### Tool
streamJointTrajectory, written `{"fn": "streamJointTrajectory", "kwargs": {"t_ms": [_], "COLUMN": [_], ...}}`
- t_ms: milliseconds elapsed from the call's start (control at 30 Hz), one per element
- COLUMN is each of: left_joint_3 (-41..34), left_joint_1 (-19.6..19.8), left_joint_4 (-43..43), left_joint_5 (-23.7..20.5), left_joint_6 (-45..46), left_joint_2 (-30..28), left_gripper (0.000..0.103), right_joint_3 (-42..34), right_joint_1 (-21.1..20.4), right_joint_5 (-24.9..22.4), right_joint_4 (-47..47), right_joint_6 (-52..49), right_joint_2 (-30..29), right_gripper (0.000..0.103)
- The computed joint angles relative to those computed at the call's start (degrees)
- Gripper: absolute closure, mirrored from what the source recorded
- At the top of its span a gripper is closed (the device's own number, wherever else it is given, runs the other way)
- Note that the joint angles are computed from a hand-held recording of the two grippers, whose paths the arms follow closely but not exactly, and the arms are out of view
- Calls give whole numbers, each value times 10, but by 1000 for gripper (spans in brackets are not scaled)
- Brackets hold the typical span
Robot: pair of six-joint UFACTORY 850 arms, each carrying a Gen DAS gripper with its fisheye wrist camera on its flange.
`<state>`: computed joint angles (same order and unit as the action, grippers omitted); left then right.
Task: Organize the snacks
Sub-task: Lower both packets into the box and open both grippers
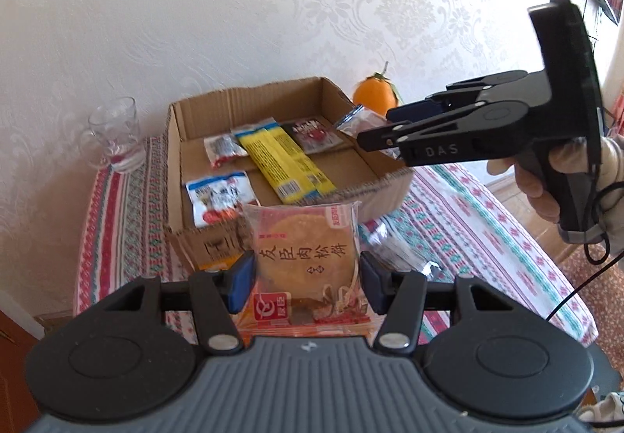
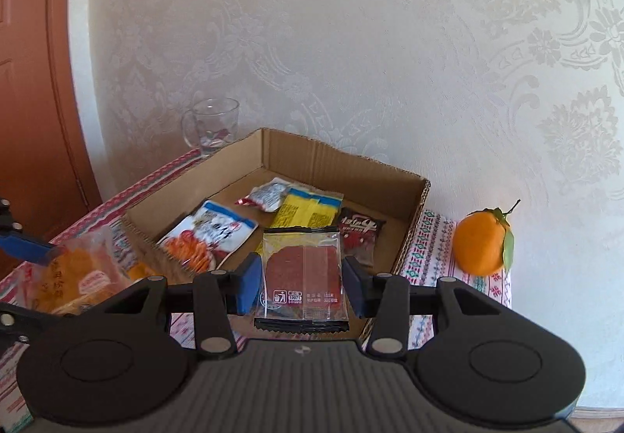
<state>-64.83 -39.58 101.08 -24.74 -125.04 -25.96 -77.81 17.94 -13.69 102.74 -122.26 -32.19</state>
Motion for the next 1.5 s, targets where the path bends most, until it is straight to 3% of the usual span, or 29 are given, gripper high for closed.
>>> {"fn": "streamJointTrajectory", "kwargs": {"t_ms": [233,300,400,500,967,1133,1300,1367,1433,1500], "left_joint_3": [-33,-43,-64,-86,-201,-271,-344,-372,-383,-395], "left_joint_1": [17,21,28,36,80,102,119,124,125,122], "left_joint_4": [-16,-19,-36,-54,-135,-209,-264,-280,-255,-244], "left_joint_5": [-4,-4,-7,-2,-3,-7,-20,-32,-44,-74], "left_joint_6": [30,38,63,90,195,269,337,350,328,318], "left_joint_2": [-18,-24,-38,-52,-129,-181,-229,-247,-256,-263], "left_gripper": [48,48,48,48,47,47,47,47,42,22], "right_joint_3": [-51,-50,-24,2,41,57,69,76,83,87], "right_joint_1": [8,10,9,6,9,13,13,15,15,14], "right_joint_5": [35,39,23,0,-13,-15,-15,-10,-8,-6], "right_joint_4": [-16,-6,97,137,227,287,254,284,314,317], "right_joint_6": [30,16,-87,-120,-169,-211,-172,-204,-235,-233], "right_joint_2": [-45,-47,-33,-18,5,16,22,27,31,35], "right_gripper": [50,29,8,2,0,0,0,0,0,0]}}
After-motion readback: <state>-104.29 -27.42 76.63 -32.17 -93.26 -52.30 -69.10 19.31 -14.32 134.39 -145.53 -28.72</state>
